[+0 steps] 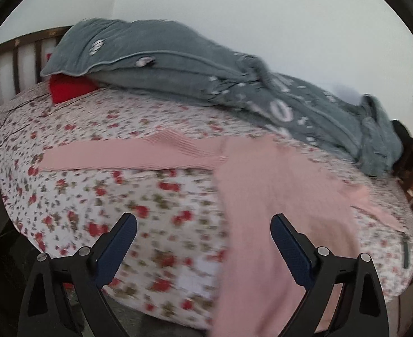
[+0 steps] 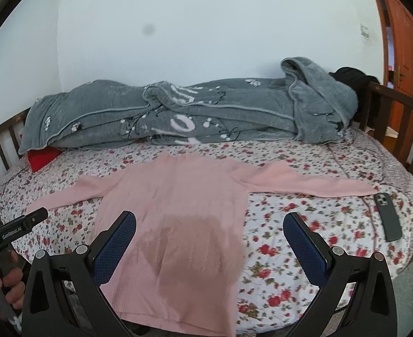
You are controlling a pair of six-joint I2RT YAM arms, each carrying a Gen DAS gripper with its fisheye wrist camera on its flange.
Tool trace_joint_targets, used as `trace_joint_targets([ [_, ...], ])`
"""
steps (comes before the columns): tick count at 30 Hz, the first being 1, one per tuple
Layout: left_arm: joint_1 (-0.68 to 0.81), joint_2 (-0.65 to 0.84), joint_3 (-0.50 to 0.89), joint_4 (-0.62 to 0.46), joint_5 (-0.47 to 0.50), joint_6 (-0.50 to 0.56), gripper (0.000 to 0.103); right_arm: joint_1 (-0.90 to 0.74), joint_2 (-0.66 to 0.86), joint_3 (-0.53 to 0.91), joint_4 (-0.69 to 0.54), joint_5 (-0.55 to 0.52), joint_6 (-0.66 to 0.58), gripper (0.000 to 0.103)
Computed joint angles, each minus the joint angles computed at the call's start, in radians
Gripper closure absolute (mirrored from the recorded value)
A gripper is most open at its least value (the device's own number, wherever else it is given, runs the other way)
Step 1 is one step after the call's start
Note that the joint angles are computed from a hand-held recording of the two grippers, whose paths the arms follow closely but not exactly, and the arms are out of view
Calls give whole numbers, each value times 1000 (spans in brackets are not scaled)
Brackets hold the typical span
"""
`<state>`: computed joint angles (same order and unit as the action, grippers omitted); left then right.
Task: Fold small clothes
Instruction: 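Grasp a sweater sleeve cuff with the left tool while the right tool grasps the other cuff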
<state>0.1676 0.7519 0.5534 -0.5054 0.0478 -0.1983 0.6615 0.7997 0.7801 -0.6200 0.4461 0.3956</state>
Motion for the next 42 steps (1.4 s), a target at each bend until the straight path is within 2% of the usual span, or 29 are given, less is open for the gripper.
trace_joint_targets([
  [4, 222, 202, -50, 206, 113, 109, 7, -17, 110, -39, 111, -57, -2, 0],
  [10, 533, 573, 44, 427, 328, 175, 8, 7, 292, -51, 261, -63, -3, 1],
  [13, 633, 735, 135, 489, 408, 161, 8, 9, 374, -43, 327, -65, 2, 1],
  [16, 717, 903, 242, 530, 470, 110, 11, -10, 444, -25, 376, -119, 2, 6],
  [18, 747, 996, 294, 563, 485, 92, 14, -19, 477, -16, 399, -139, -4, 7],
  [20, 766, 1066, 335, 588, 485, 83, 21, -25, 518, -9, 438, -151, -17, 8],
  [23, 793, 1130, 363, 656, 516, 37, 25, -34, 575, 2, 490, -154, -34, 8],
  [27, 781, 1183, 427, 679, 483, -4, 30, -62, 650, 33, 534, -163, -50, 8],
  [29, 768, 1196, 449, 675, 433, -5, 47, -79, 681, 43, 565, -176, -61, 8],
  [30, 760, 1200, 455, 677, 406, -6, 52, -86, 690, 44, 581, -179, -66, 8],
  [31, 753, 1201, 461, 675, 376, -2, 65, -95, 700, 46, 597, -183, -73, 8],
  [32, 750, 1196, 460, 674, 352, 6, 82, -108, 713, 47, 621, -190, -86, 8],
  [34, 749, 1187, 458, 687, 339, 20, 93, -126, 730, 53, 648, -199, -108, 9],
  [38, 699, 1115, 454, 654, 247, 77, 96, -200, 788, 96, 712, -264, -182, 11],
  [42, 594, 980, 435, 617, 171, 111, 97, -291, 847, 160, 737, -327, -238, 11],
])
